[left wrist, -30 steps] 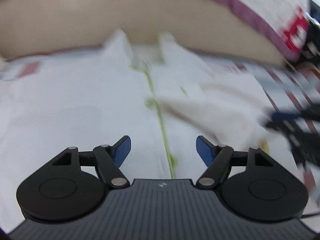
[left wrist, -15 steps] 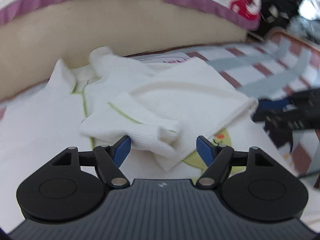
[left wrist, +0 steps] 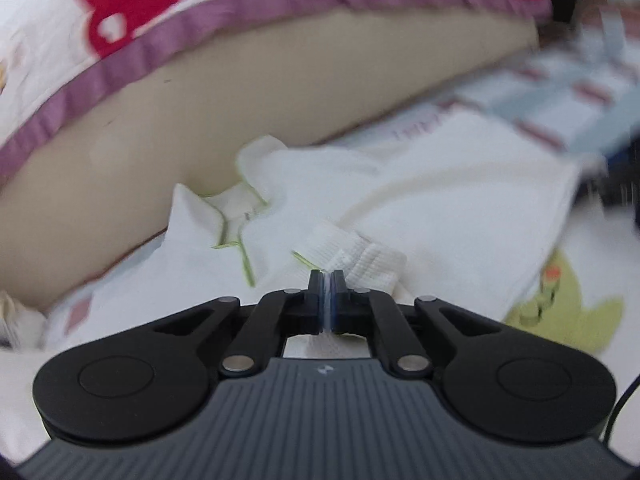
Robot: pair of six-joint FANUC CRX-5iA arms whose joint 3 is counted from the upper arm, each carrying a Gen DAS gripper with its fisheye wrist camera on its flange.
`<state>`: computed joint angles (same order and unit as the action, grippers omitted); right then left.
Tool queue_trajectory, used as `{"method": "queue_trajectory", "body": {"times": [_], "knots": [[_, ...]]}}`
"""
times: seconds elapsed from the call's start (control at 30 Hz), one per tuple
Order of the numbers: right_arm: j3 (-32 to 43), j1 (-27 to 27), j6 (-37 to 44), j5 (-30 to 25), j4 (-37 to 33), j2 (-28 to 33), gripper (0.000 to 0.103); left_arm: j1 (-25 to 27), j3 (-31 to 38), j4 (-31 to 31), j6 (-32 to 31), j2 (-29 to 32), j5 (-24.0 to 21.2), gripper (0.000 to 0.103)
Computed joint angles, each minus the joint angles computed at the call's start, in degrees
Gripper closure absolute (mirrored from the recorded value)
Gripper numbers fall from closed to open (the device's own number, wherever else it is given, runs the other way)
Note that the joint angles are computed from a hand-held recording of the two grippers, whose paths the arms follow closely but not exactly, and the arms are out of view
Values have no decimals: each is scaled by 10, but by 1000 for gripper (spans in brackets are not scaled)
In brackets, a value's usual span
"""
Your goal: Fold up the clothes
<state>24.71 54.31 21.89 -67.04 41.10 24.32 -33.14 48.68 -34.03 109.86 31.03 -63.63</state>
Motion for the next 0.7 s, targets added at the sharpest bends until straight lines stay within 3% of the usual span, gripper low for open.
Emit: {"method": "queue_trajectory", "body": {"times": [0.07, 0.13, 0.2, 0.23, 0.27, 0.33, 0.43, 0.5, 0.57, 0.6, 0.63, 0.7], "knots": [[-14, 1, -13, 7, 7, -7, 66, -1, -31, -45, 74, -28, 38, 101], [-18, 0, -16, 10, 9, -9, 66, -18, -78, -147, 197, -70, 81, 101], [-16, 0, -11, 8, 8, -8, 66, -54, -96, -276, 326, -92, 53, 101], [-14, 0, -9, 6, 7, -7, 66, -61, -97, -301, 356, -96, 31, 101], [-11, 0, -8, 3, 7, -5, 66, -59, -100, -297, 362, -98, 17, 100], [-5, 0, -5, -2, 6, -1, 66, -32, -92, -223, 330, -97, -10, 100], [-2, 2, -7, -8, 9, 2, 66, 50, -36, -17, 254, -49, -137, 98], [0, 2, -3, -10, 9, 3, 66, 97, -59, 86, 290, -48, -170, 97], [2, 2, 0, -12, 8, 4, 66, 103, -60, 87, 292, -52, -191, 100], [3, 2, 2, -13, 7, 4, 66, 100, -47, 74, 263, -48, -202, 98], [3, 2, 3, -14, 7, 5, 66, 99, -49, 67, 246, -52, -196, 98], [6, 2, 2, -18, 7, 7, 66, 115, -93, 92, 261, -79, -139, 96]]}}
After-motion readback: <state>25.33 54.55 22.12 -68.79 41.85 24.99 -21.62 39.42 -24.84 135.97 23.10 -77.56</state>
